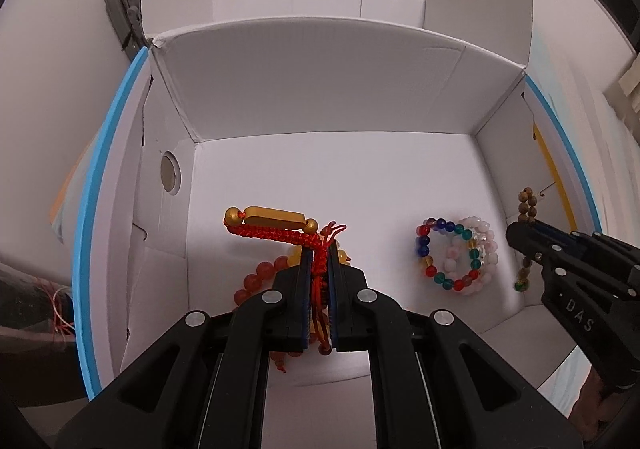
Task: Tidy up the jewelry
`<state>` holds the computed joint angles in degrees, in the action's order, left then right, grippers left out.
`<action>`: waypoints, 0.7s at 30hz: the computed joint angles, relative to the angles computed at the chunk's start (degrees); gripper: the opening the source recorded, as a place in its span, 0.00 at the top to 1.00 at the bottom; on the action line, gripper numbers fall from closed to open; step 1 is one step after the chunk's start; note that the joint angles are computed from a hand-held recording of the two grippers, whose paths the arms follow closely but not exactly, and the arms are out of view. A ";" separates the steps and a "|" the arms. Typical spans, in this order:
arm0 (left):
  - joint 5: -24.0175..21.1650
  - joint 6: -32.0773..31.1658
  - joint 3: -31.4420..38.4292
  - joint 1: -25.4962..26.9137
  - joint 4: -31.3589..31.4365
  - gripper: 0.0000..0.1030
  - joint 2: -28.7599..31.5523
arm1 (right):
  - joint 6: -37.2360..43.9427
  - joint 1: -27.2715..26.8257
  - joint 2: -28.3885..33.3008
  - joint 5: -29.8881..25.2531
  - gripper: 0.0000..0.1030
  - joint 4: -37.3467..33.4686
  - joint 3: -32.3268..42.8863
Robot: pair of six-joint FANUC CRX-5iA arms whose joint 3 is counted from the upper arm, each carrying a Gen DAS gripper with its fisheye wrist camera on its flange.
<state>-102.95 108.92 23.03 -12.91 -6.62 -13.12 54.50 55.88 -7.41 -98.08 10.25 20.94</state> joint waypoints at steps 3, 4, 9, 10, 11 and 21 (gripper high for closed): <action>-0.14 -0.02 0.33 -0.37 -0.53 0.92 0.20 | -0.22 -0.08 0.07 0.24 0.84 -0.24 -0.17; -0.15 -0.04 0.38 -0.53 -0.62 0.92 0.23 | -0.09 -0.07 -0.01 0.33 0.84 -0.43 -0.25; -0.13 0.78 0.92 -1.75 -1.71 0.84 0.43 | -1.07 1.03 -0.97 1.65 0.71 0.75 -1.64; -0.12 0.98 1.08 -2.14 -2.10 0.75 0.36 | -1.27 1.25 -1.18 1.81 0.67 1.10 -1.82; -0.10 1.14 1.48 -2.71 -2.78 0.69 0.36 | -1.25 1.24 -1.20 1.89 0.66 1.17 -1.71; -1.18 2.35 4.79 -5.66 -7.44 0.33 0.24 | -1.77 3.00 -2.47 2.55 0.29 3.20 -0.82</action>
